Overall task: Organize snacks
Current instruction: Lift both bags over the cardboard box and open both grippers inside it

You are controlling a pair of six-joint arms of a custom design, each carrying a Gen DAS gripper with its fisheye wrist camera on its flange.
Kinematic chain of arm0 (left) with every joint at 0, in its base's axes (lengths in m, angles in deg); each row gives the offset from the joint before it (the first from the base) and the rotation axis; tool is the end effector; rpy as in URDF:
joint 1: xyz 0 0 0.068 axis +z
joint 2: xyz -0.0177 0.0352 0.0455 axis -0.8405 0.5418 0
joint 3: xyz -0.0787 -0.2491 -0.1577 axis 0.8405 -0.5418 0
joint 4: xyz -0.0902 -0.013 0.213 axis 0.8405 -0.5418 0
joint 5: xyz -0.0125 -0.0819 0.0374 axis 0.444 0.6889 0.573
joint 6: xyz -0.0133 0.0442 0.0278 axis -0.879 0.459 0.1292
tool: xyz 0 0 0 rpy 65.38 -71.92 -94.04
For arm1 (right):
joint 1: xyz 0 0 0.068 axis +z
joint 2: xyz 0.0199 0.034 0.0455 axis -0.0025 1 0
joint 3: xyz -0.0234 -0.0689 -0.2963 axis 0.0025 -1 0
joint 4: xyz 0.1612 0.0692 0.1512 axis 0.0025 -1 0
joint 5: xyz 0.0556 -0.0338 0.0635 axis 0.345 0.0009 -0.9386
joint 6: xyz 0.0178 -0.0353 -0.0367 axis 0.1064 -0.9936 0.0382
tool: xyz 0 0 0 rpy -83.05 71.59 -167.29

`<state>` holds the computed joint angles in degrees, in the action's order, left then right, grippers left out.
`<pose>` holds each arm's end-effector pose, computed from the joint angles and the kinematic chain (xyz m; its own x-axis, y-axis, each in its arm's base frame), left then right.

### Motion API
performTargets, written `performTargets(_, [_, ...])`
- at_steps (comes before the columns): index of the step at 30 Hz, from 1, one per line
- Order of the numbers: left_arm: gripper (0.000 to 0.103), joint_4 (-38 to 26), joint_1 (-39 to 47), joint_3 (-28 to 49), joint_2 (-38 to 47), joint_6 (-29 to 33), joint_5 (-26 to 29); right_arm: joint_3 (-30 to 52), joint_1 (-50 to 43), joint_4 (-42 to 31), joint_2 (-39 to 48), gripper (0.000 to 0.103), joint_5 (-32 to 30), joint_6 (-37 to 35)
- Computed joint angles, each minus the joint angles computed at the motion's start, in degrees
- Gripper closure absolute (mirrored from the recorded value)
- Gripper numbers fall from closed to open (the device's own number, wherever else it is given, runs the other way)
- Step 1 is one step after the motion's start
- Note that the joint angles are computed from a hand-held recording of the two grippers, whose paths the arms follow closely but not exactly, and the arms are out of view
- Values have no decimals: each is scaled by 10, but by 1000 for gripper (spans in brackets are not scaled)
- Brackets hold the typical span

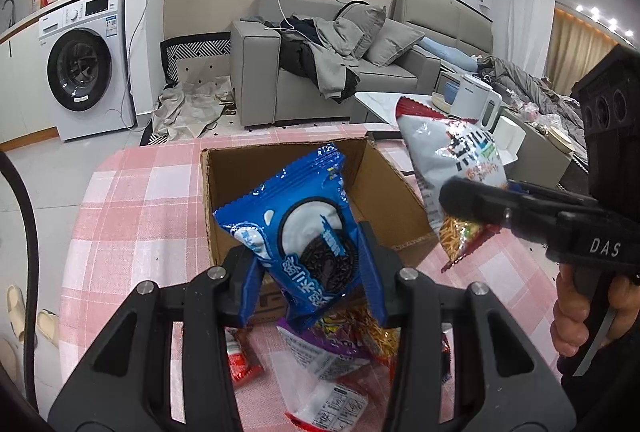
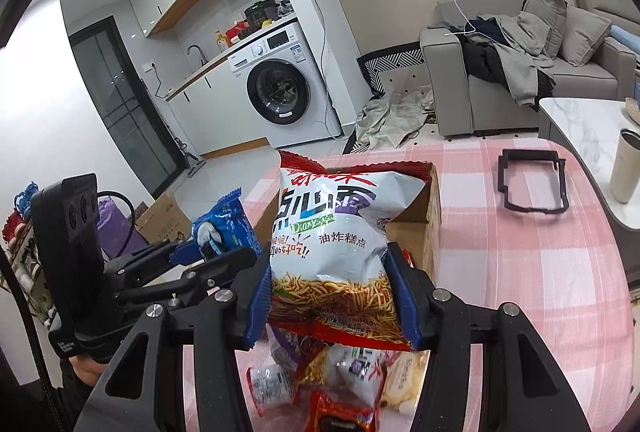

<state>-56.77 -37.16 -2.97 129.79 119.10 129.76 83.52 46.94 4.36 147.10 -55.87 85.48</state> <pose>0.2900 0.0773 0.2194 -0.5112 0.3332 -0.7922 0.6816 0.7186 -0.1376 0.1265 0.1117 0.2313 -0.5860 0.3220 -0.7436 0.0411 0.9283 0.3696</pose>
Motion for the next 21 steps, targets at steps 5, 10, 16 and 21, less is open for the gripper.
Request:
performTargets(5, [63,57,-22,8,27,-43,-20,9,-52,37,37,50,-41,-39])
performTargets(10, [63,108,-48,12,52,-80,-44,2,-95,82,71,50,-80,-58])
performTargets(16, [63,153,-72,15,83,-111,-62,-8,-131,129,111,50,-110,-75])
performTargets(21, [63,183,-86,22,104,-136,-80,-8,-149,149,136,50,-122,-88])
